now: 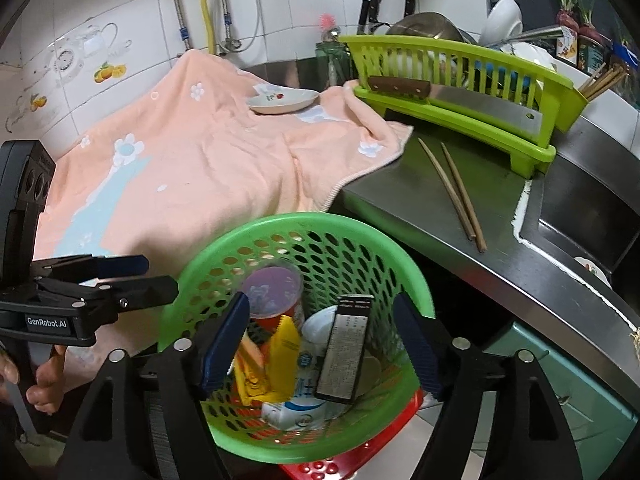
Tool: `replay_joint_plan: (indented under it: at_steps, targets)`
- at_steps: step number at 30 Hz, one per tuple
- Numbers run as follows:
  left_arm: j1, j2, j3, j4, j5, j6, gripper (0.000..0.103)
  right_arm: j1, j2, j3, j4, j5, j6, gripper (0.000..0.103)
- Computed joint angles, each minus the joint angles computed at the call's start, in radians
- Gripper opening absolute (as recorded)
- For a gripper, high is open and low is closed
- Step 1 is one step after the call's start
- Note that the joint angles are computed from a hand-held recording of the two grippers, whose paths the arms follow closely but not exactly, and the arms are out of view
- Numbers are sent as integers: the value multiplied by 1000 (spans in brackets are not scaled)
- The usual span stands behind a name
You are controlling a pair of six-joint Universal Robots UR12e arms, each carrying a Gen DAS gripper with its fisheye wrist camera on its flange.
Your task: Collect trash
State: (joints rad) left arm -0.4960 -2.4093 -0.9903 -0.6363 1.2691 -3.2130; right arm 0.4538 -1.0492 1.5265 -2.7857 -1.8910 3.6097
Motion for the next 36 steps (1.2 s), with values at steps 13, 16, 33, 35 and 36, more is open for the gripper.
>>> replay_joint_plan:
  at_steps: [13, 16, 33, 35, 36]
  targets:
    - [21, 71, -118, 181, 124, -7, 96, 34, 27, -61, -9, 5, -41, 82]
    - [22, 86, -146, 229, 178, -5, 98, 40, 35, -78, -9, 4, -45, 83]
    - [39, 129, -219, 294, 325, -34, 98, 57, 73, -155, -8, 45, -23, 85]
    - [41, 133, -227, 298, 339, -49, 98, 58, 76, -160, -6, 49, -25, 85]
    - [42, 134, -232, 306, 340, -55, 98, 58, 78, -162, -4, 50, -27, 85]
